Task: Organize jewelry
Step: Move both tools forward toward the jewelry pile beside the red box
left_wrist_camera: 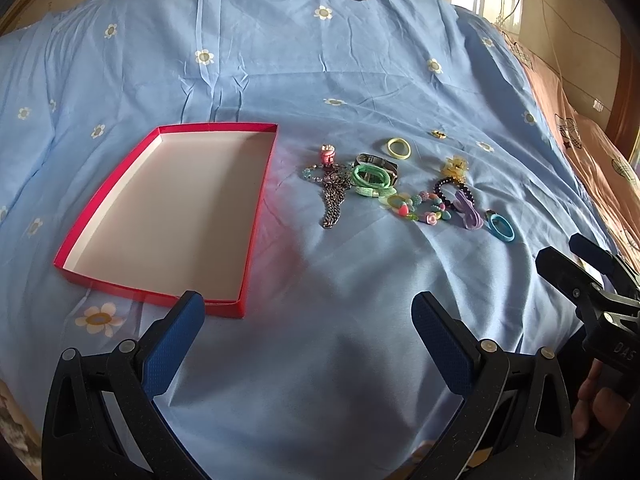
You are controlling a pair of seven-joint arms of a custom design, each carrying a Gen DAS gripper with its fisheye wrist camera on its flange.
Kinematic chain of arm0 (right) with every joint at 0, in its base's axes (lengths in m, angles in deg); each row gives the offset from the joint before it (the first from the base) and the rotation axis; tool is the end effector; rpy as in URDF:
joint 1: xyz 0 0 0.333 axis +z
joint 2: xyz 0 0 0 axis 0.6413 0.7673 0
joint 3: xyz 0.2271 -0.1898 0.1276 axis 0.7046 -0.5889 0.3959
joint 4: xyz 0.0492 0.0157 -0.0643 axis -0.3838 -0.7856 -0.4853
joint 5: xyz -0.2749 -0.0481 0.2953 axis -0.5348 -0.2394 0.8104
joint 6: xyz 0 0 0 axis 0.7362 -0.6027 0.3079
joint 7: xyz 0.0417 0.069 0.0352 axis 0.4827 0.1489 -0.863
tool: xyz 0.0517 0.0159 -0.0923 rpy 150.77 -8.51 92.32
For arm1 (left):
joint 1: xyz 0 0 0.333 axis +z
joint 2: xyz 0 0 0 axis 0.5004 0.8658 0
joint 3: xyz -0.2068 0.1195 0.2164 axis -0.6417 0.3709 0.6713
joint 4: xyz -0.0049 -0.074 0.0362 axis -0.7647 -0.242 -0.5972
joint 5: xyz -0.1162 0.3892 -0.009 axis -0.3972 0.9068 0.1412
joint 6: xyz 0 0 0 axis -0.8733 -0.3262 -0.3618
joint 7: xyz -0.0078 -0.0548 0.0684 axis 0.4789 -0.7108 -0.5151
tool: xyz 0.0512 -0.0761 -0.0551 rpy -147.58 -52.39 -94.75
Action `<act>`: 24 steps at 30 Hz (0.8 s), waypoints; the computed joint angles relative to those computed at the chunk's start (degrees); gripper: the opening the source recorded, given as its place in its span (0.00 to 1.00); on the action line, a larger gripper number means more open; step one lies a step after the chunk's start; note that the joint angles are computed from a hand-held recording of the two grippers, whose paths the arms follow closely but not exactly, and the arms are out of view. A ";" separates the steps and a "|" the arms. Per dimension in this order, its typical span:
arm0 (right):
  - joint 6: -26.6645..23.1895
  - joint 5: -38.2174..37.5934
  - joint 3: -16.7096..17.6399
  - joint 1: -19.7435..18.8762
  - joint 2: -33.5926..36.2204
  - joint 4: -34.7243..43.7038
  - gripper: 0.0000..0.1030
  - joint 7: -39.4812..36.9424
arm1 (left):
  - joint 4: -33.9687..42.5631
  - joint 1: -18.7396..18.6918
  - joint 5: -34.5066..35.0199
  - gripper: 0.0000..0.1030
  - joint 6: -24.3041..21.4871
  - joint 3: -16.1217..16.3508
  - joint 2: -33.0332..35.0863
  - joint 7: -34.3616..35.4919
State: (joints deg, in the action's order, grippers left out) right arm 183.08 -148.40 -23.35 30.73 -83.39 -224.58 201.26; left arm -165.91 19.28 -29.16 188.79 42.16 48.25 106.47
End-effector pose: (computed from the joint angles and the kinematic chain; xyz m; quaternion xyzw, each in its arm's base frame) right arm 0.4831 0.0694 0.4874 -0.5297 0.7086 -0.3194 0.3395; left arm 0.5679 -0.2185 0.5133 -0.4986 0.7783 -0.3313 0.1894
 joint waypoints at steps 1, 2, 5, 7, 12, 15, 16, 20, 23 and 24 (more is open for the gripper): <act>0.07 0.33 -0.18 0.19 0.13 0.02 0.96 -0.31 | 0.04 0.11 -0.82 1.00 -0.05 0.09 0.09 0.87; 0.18 0.64 -0.38 0.32 0.11 -0.08 0.96 -0.65 | 0.14 0.13 -0.99 1.00 -0.15 0.10 0.21 0.97; 0.34 1.32 -0.45 0.34 0.32 -0.06 0.96 -1.25 | 0.55 0.17 -1.16 1.00 -0.74 0.11 0.54 1.09; 0.53 1.82 -0.54 0.31 0.43 -0.15 0.96 -1.61 | 1.22 0.19 -1.32 1.00 -1.39 0.10 1.03 1.36; 0.92 5.32 -1.82 1.16 1.24 -0.27 0.96 -4.53 | 3.46 0.55 -4.27 1.00 -3.19 0.00 2.47 3.81; 1.68 8.39 -2.77 1.81 1.79 -0.44 0.96 -7.19 | 5.53 0.76 -5.48 1.00 -4.78 -0.03 3.71 4.67; 1.71 9.63 -3.09 2.06 1.97 -0.40 0.96 -8.26 | 6.09 0.76 -5.30 1.00 -4.94 -0.01 4.11 4.58; 2.50 14.62 -4.27 3.07 2.76 -0.33 0.95 -12.61 | 8.92 0.93 -5.36 1.00 -6.48 -0.08 6.06 4.64; 3.17 20.62 -6.62 5.56 3.70 -0.09 0.92 -18.10 | 11.97 1.08 -5.52 0.98 -8.20 -0.20 8.02 5.00; 3.33 22.69 -7.40 6.40 4.05 0.09 0.89 -19.99 | 13.00 0.96 -4.98 0.97 -8.59 -0.15 8.73 4.71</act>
